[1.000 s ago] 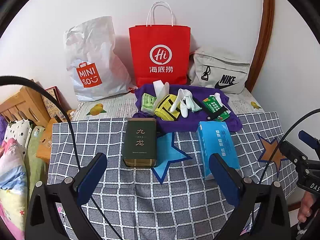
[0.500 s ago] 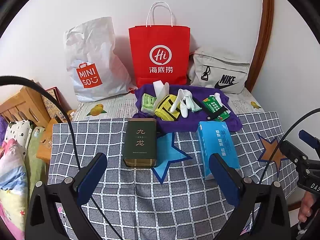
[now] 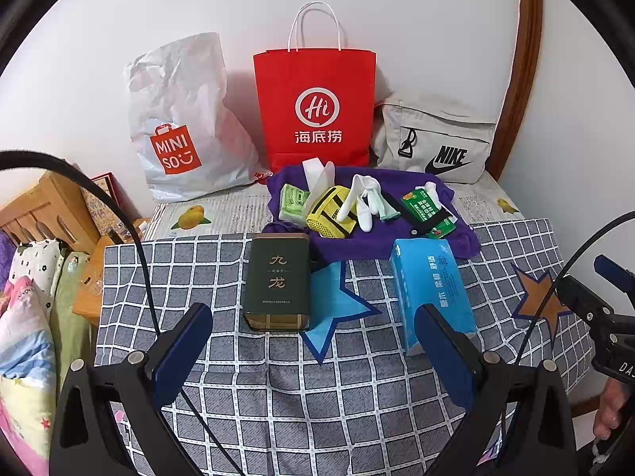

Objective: Organize soft objects

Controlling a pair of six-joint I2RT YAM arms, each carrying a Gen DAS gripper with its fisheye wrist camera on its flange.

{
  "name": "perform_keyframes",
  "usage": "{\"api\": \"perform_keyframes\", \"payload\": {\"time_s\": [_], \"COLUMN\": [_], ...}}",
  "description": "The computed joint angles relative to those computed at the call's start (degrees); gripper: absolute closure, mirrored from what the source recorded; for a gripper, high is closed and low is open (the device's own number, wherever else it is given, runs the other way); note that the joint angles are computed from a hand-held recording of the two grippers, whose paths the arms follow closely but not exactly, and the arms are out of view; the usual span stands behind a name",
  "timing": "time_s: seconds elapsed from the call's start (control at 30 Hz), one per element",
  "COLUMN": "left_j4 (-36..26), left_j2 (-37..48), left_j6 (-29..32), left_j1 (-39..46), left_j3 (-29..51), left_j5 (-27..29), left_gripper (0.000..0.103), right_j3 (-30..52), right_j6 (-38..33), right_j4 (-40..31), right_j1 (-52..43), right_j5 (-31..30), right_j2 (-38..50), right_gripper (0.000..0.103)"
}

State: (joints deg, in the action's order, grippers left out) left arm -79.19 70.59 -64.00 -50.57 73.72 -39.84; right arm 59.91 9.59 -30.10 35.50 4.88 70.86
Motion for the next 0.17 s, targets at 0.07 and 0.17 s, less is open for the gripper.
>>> {"api": "perform_keyframes", "payload": {"time_s": [0.07,0.17], "left_j4": [0.1,0.6], "left_j2": [0.0,-0.4], "left_j6": [0.1,1.0], "left_j1": [0.0,0.4], "left_j3": [0.0,-0.4], "left_j5": [-0.1,-0.4], "left_gripper": [0.000,0.000], "right_j3": [0.2,0.3], "right_j6": [0.1,0.2], "right_j4": [-0.2,-0.2], "right_j1": [0.0,0.0], "right_j5": [0.1,0.2], "right_j2": [0.1,0.3], "right_gripper": [0.000,0.000]}}
